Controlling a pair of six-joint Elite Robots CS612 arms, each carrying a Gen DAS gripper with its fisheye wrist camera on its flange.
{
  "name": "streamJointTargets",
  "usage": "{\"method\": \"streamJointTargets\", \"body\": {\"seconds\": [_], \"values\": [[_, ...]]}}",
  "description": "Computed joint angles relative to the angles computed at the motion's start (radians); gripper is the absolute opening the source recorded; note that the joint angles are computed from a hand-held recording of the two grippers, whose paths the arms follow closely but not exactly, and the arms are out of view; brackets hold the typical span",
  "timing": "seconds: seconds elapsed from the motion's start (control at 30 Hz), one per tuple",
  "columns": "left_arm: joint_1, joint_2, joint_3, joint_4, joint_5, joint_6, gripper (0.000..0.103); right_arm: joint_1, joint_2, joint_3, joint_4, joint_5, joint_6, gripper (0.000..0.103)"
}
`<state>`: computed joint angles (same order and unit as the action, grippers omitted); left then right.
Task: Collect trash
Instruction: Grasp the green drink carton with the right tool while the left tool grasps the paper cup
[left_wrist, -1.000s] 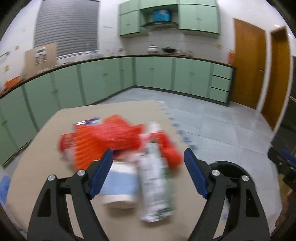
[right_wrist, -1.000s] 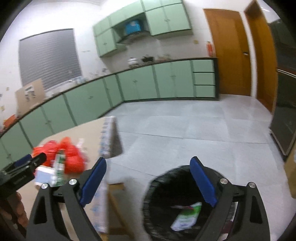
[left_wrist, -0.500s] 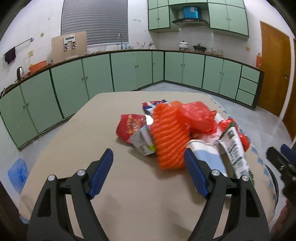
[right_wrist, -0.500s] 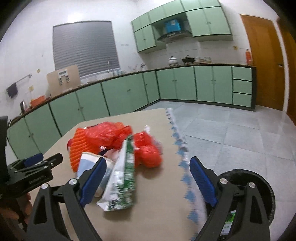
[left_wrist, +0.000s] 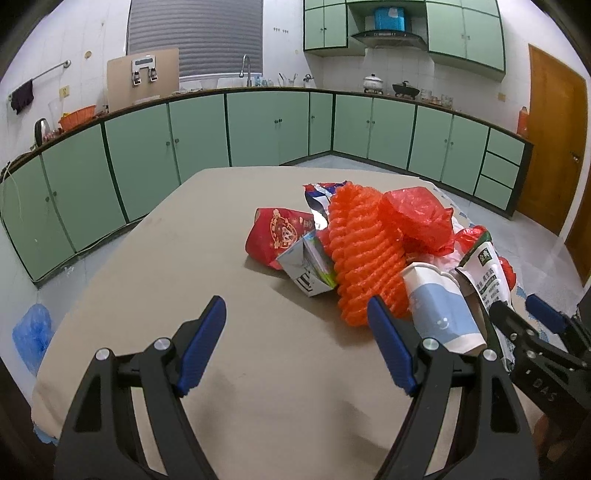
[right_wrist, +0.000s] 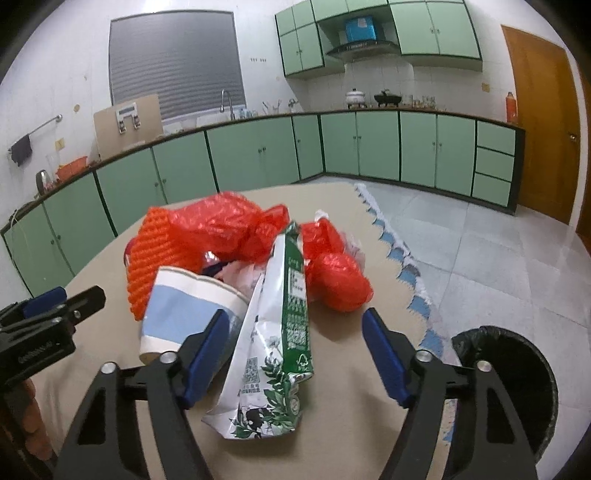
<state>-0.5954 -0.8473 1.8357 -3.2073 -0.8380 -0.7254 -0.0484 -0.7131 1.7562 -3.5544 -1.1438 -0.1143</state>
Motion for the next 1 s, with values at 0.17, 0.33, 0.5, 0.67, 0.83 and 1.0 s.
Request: {"method": "streamJointTargets", "body": {"seconds": [0.17, 0.33, 0.5, 0.67, 0.83, 1.0], "values": [[-0.001, 0.003, -0.001, 0.003, -0.005, 0.003, 0.076, 0.002, 0.0, -0.007, 0.063, 0.02, -0.017, 0.061], [-0.004, 0.004, -0.001, 0.007, -0.006, -0.001, 0.076, -0.007, -0.005, -0.01, 0.123, 0.083, -0.037, 0.046], [-0.01, 0.003, -0.003, 0.009, -0.003, 0.004, 0.076, -0.015, -0.011, -0.004, 0.129, 0.116, -0.046, 0.044], [-0.016, 0.002, -0.004, -0.001, -0.006, 0.009, 0.076, -0.026, -0.029, 0.02, 0.1, 0.137, -0.078, 0.043], [-0.026, 0.007, -0.012, -0.014, -0.006, 0.027, 0.077, -0.037, -0.05, 0.045, 0.127, 0.129, -0.115, 0.034], [-0.028, 0.009, -0.016, -0.016, -0.013, 0.03, 0.077, -0.042, -0.052, 0.045, 0.181, 0.124, -0.132, 0.041]]}}
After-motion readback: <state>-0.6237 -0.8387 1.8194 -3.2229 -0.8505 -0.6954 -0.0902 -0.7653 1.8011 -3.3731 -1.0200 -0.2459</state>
